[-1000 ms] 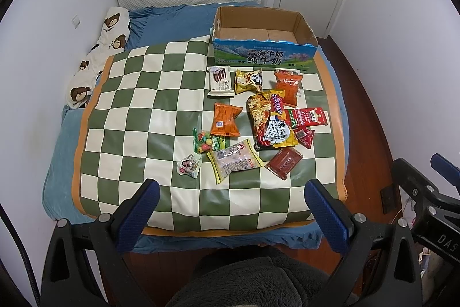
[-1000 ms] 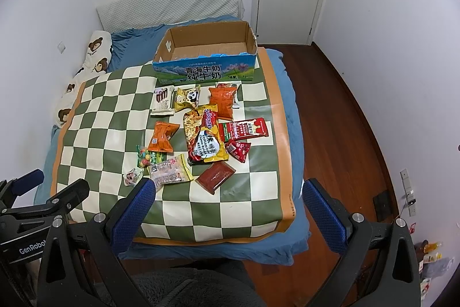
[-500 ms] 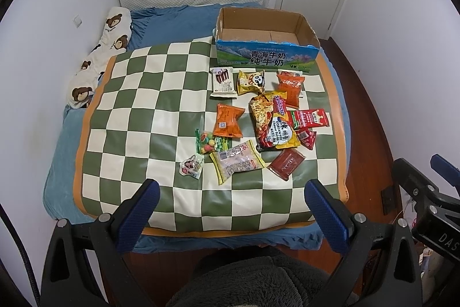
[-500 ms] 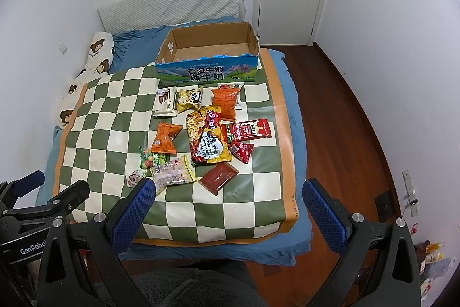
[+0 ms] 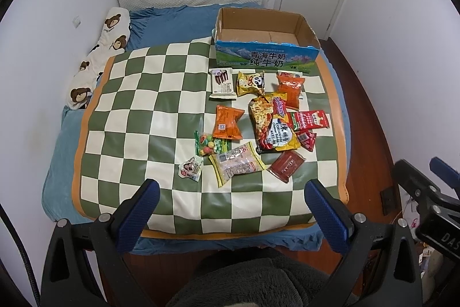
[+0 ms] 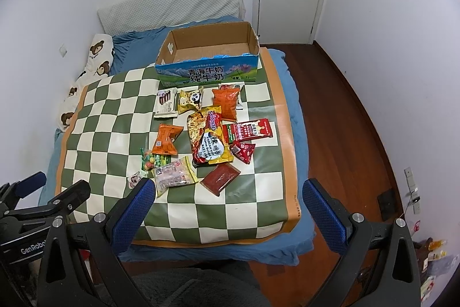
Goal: Organize snacks
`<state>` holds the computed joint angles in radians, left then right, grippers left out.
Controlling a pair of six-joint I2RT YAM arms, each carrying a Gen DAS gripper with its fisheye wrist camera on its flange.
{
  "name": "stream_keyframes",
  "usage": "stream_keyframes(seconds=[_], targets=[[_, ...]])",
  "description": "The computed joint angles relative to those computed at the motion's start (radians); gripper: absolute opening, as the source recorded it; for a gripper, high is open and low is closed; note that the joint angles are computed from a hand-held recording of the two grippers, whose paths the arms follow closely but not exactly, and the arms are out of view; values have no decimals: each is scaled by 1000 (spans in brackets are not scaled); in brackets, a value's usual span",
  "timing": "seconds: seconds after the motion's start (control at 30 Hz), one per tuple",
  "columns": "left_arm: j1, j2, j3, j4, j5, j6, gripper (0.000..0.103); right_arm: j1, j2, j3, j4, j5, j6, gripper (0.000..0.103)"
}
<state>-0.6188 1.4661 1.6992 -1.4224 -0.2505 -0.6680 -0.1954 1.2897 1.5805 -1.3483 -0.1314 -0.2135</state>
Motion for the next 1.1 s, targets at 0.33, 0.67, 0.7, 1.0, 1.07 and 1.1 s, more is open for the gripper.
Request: stream_keyframes(seconds=[0.33,0.67,0.7,1.0,1.07,1.1], targets=[[226,79,-250,289,-4,142,103,28,152,-142,213,-53,104,103],[389,496,-133,455,140,245,101,165,686,-25,500,22,184,103],[399,558,-91,455,166,252,101,176,753,19,505,23,191,103],[420,1019,349,338,278,329,82,228,1144,354,472,26,220,103],[415,1064,397,331,304,352,81,239,1180,388,459,31,220,103],[412,1078,408,335,310,361,77,244,1195,402,454,32,221,103]])
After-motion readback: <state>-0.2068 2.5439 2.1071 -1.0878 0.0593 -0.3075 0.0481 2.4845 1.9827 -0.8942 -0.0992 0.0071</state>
